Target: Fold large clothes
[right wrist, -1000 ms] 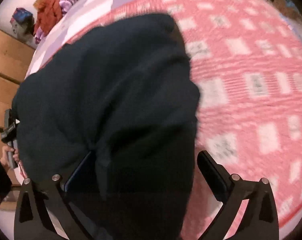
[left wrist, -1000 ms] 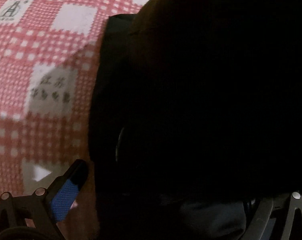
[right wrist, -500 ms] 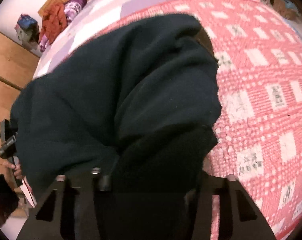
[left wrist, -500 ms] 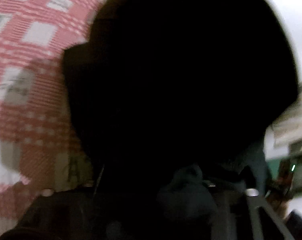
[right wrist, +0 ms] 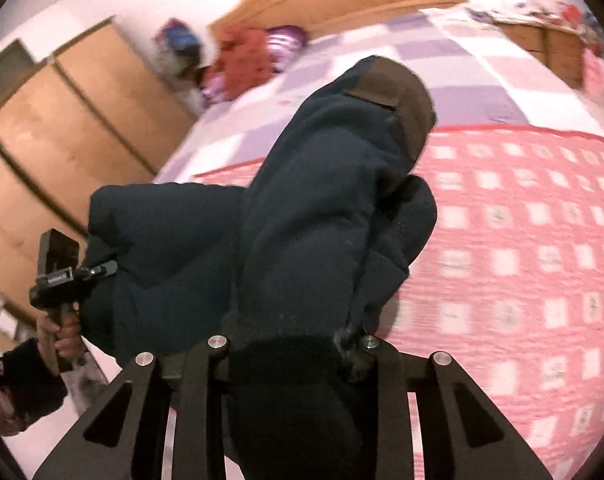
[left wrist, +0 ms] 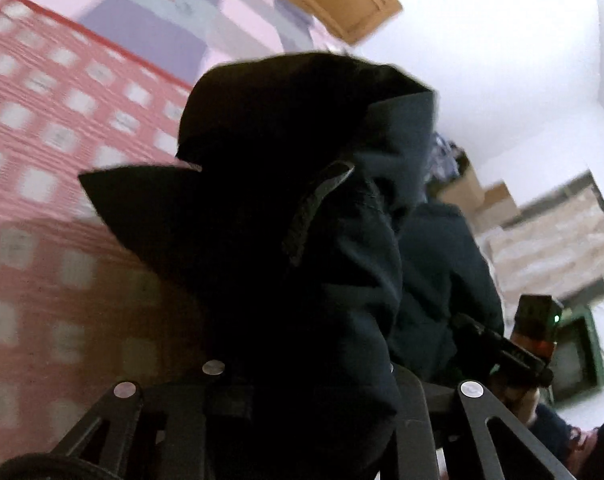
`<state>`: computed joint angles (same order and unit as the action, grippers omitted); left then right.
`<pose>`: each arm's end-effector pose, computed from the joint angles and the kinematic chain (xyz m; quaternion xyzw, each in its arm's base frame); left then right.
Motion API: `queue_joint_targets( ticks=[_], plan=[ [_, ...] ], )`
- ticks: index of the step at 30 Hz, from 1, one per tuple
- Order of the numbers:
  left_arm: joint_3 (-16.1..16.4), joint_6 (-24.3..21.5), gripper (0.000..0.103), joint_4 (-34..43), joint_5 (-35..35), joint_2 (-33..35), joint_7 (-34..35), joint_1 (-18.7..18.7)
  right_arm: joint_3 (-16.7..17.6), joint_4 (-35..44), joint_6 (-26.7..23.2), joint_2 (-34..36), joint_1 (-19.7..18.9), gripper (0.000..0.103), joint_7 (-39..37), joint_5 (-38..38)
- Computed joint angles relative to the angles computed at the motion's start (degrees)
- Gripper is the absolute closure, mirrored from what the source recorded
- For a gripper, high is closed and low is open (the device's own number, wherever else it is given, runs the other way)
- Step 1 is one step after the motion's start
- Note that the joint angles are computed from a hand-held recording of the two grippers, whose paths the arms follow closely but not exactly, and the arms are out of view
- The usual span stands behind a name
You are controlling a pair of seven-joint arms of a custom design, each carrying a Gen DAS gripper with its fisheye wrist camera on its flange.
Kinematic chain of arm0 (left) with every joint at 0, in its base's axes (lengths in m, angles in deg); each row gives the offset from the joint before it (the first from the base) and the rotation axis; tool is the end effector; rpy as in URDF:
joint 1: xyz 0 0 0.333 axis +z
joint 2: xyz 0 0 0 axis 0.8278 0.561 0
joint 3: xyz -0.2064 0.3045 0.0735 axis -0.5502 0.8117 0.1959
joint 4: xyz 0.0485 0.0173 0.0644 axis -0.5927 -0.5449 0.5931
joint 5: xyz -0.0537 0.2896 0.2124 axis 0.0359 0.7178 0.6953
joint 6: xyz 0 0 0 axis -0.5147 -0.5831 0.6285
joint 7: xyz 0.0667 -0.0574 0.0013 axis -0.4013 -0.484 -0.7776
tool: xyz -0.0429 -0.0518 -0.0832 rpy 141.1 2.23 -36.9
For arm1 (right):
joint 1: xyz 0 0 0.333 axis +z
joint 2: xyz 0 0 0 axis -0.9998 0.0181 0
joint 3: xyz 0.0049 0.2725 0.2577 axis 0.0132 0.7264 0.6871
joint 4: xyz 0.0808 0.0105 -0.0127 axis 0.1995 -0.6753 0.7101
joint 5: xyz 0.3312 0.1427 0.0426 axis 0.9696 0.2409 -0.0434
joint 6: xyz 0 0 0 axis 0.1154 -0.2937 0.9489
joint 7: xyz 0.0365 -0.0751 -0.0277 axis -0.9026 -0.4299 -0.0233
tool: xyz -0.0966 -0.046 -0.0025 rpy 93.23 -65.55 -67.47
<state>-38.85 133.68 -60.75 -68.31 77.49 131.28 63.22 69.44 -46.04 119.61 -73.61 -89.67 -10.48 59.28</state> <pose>0.5454 -0.0121 0.6335 0.5524 -0.6667 0.4658 0.1826 0.3933 -0.0678 0.6819 -0.6058 0.6974 -0.0627 0.3778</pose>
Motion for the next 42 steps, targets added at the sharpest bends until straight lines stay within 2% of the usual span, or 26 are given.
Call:
queue_joint_targets(
  ticks=[2,5,6,7,8,10,11,12,13,15,16,18,21,22,24,27,29,31,32,34,35,36,39,40,41,42],
  plan=[
    [1.8,0.7,0.081,-1.5,1.2,-2.6,0.4,1.8,0.4,-0.1,0.5,-0.9,1.6,0.073,-0.1,2.5],
    [3.9,5.5,0.08,-4.1,5.8,-3.7,0.0,3.7,1.0,-0.6,1.9,-1.3,3.3,0.073,-0.4,4.9],
    [4.1,6.7,0.077,-4.8,7.2,-3.0,-0.4,4.0,1.7,-1.1,3.1,-0.9,3.5,0.073,0.1,5.1],
    [4.1,8.9,0.07,-6.2,10.8,-1.7,-1.6,4.5,1.5,-2.0,3.5,-0.2,3.5,0.072,0.6,5.5],
    [3.9,11.1,0.067,-6.9,14.9,0.0,-5.0,4.9,1.6,-3.5,3.7,0.7,3.1,0.069,1.4,5.0],
    [3.7,11.9,0.065,-8.4,25.2,4.2,-13.3,6.0,2.0,-5.2,1.8,3.9,1.7,0.064,4.9,2.6],
    [4.6,11.6,0.058,-9.7,26.9,5.7,-15.0,6.2,2.7,-5.3,-1.4,6.6,-0.3,0.055,10.0,-0.8],
    [3.8,10.6,0.051,-10.7,24.5,6.1,-14.2,8.4,3.8,-5.9,-4.5,8.5,-2.8,0.044,16.6,-5.2],
    [3.5,11.6,0.05,-12.3,22.7,5.2,-12.8,9.3,3.6,-7.0,-4.4,8.8,-3.2,0.041,19.2,-5.5],
    [3.3,13.4,0.047,-14.0,21.7,3.4,-9.8,10.0,3.4,-10.1,-1.2,5.8,-3.8,0.036,20.4,-5.4],
    [3.4,13.8,0.046,-14.2,22.5,2.8,-9.3,10.2,4.4,-10.3,-0.7,4.5,-4.5,0.035,21.7,-8.5],
    [3.9,13.9,0.046,-13.9,23.5,2.1,-8.9,10.7,6.6,-9.0,-2.8,2.8,-5.6,0.035,24.7,-16.0],
    [4.4,15.6,0.045,-11.3,22.2,2.0,-7.7,11.1,8.2,-6.2,-3.9,2.1,-5.5,0.034,26.3,-22.4],
    [4.3,16.5,0.04,-10.3,20.8,2.6,-6.6,11.1,8.3,-5.3,-3.4,2.4,-5.0,0.033,26.1,-23.3],
    [3.5,16.6,0.032,-8.0,19.0,4.2,-4.3,10.9,7.4,-3.8,-2.0,3.6,-3.6,0.024,24.5,-23.1],
    [1.4,14.2,0.032,-3.0,21.3,8.9,-4.3,9.7,6.6,-1.3,-0.9,7.7,-1.9,0.023,23.2,-21.5],
    [-0.6,14.8,0.032,-1.1,24.8,12.1,-6.1,8.3,6.7,0.7,-0.3,12.1,-1.3,0.022,23.7,-21.3],
    [-2.4,13.7,0.026,1.4,26.4,15.9,-8.8,7.3,7.3,2.1,-0.3,15.5,-1.3,0.02,26.6,-23.1],
    [-3.2,13.4,0.026,2.0,25.7,17.2,-9.9,7.5,6.6,2.2,0.3,16.9,-0.7,0.018,25.9,-21.2],
    [-4.6,15.1,0.027,1.1,23.4,17.0,-9.8,8.0,5.7,1.1,3.5,17.2,0.2,0.041,24.2,-18.2],
    [-5.2,15.7,0.031,0.7,22.0,16.5,-8.4,8.4,5.7,0.7,5.0,16.6,0.3,0.071,23.7,-18.2],
    [-5.8,15.7,0.039,0.5,20.5,15.8,-6.4,8.7,5.9,0.2,6.3,15.7,0.1,0.089,24.2,-19.2],
    [-6.5,13.9,0.044,0.6,14.7,13.0,1.3,9.5,6.0,-3.9,13.2,9.2,-0.2,0.098,24.0,-18.7],
    [-6.4,12.7,0.052,1.0,12.4,12.5,3.5,9.7,6.4,-4.9,14.7,7.4,-0.8,0.099,24.7,-19.4],
    [-6.5,10.9,0.053,2.0,9.0,12.6,5.7,9.8,7.4,-6.1,16.3,4.9,-2.1,0.1,26.1,-21.3],
    [-7.4,12.1,0.052,2.1,6.6,11.7,9.0,9.9,8.9,-6.8,17.0,3.1,-4.0,0.1,28.1,-24.3]
  ],
)
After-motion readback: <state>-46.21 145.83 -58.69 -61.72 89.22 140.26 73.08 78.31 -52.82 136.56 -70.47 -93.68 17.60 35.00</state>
